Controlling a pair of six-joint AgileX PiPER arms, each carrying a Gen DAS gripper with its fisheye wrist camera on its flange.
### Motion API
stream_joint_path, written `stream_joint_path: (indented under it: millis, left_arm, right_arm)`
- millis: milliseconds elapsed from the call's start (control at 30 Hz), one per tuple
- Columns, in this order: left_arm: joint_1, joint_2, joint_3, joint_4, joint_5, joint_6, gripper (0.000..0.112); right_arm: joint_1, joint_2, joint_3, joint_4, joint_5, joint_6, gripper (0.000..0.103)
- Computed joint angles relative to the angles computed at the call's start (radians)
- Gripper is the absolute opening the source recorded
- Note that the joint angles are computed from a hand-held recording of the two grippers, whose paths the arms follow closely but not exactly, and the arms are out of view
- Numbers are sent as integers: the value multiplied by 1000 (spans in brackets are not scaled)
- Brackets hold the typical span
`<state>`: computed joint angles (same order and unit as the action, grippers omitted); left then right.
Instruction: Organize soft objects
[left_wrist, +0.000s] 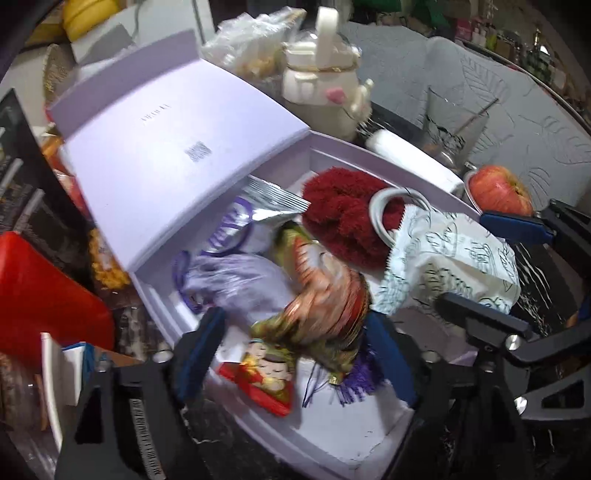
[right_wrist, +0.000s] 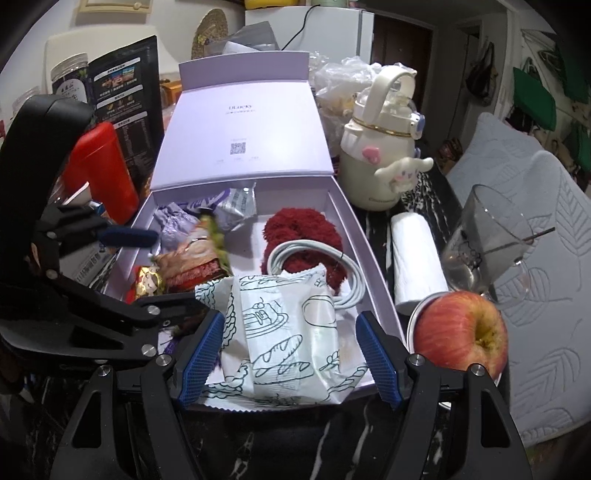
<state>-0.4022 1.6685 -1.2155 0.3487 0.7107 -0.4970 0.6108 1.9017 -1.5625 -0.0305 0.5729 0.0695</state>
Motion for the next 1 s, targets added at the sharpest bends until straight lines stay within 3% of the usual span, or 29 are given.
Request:
stream_joint_path:
  millis: [433,767,1000]
  left_arm:
    - [35,-141,7,-4,36,-6,82]
    - [-46,-270,-71,147,172,-97,82]
    - [-134,-363,-98,229,271,-156,82]
  right_arm:
    - [11,-63,-74,-98,58,75,74]
    - [69,-152,-146,-211,102,150,74]
    - [119,-254,-112,-307,110,236,77]
